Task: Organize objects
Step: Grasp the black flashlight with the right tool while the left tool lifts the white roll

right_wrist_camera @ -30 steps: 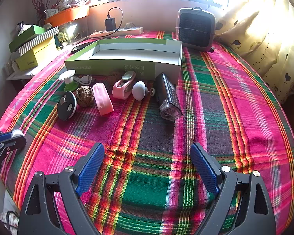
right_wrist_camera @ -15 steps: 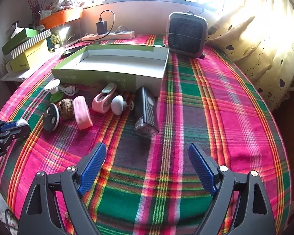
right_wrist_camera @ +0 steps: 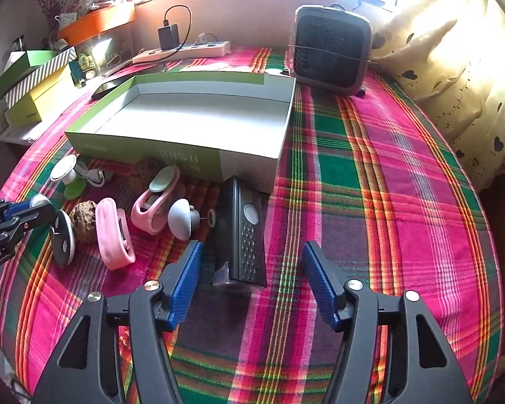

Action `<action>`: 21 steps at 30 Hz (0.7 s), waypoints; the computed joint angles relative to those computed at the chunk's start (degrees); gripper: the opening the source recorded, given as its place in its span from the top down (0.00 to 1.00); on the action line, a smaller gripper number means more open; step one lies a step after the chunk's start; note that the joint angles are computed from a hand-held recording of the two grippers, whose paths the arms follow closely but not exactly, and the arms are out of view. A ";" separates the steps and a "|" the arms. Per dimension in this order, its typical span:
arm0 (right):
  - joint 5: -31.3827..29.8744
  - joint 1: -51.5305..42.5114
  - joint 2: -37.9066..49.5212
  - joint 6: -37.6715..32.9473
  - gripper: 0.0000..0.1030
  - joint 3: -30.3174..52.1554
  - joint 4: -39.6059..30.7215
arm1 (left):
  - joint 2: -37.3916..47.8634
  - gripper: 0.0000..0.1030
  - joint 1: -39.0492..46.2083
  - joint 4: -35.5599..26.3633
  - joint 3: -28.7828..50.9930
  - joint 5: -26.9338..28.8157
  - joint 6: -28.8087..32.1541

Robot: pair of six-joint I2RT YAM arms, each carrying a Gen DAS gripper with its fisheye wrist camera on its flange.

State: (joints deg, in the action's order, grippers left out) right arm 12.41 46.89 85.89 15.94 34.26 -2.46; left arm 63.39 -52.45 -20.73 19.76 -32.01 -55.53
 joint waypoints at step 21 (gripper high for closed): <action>-5.03 -2.29 -2.19 2.93 0.71 -1.87 1.93 | 2.23 0.83 3.88 4.56 0.46 1.92 4.32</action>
